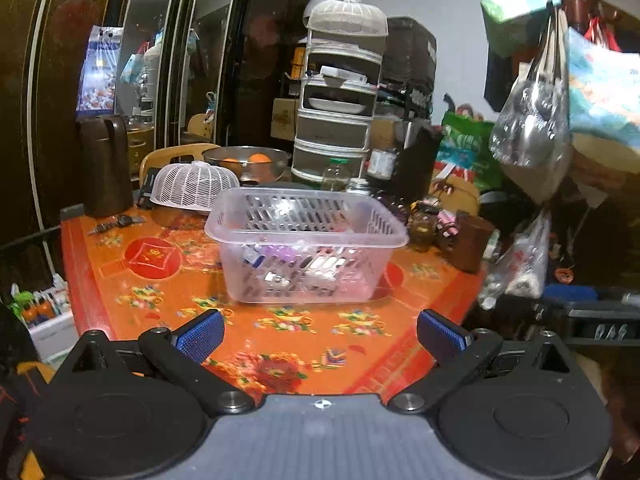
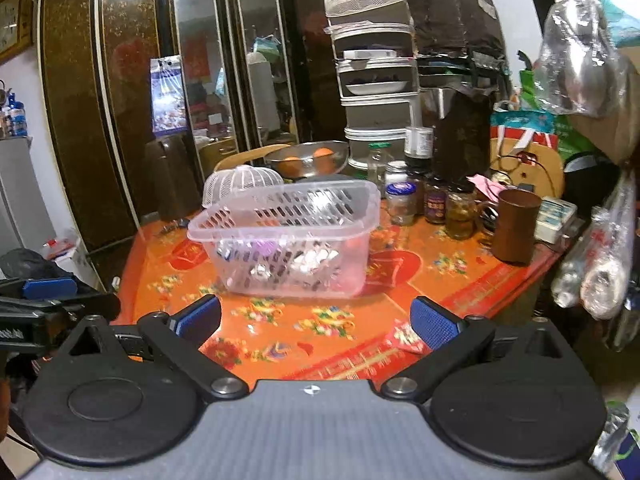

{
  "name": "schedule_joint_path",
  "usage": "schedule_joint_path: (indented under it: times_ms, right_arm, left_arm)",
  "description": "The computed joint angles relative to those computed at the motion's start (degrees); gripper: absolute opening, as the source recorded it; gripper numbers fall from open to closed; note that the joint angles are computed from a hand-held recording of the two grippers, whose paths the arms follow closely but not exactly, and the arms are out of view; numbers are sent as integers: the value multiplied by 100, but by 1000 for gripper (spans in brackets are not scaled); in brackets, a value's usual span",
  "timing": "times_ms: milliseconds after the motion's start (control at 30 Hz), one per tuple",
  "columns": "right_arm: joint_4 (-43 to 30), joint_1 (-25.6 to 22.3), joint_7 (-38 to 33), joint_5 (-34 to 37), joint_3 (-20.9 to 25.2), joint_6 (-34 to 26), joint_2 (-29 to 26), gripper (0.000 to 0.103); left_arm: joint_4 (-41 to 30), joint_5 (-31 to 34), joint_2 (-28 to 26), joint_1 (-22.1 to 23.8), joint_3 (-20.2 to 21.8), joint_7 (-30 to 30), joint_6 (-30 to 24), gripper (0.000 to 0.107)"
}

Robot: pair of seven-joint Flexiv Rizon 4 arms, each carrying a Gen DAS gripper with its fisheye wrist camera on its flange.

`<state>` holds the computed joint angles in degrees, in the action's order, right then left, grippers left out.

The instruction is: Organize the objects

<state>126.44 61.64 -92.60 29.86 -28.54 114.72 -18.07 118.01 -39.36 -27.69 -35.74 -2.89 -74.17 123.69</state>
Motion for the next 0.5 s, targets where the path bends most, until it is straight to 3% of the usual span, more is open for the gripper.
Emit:
schedule_joint_path:
  times_ms: [67,133,267,367,500]
  right_arm:
    - [155,-248,236,-198,278,159,60,103]
    - [123,-551,38,-96,649,173,181,103]
    - [-9,-60,-508,520,242,225,244,103]
    - [-88,486,-824,874,-341,60,201,103]
    - [-77,444,-636,767,-383,44,199,103]
  left_arm:
    - [25,-233,-19,-196,95,83,240,103]
    - [-11,-602,-35,-357,132,328,355,103]
    - [-147,-1232,-110,-490,23,714,484,103]
    - [-218,-1600,-150,-494,-101,967,539,103]
    - [-234,-1942,-187,-482,-245,1214,647,103]
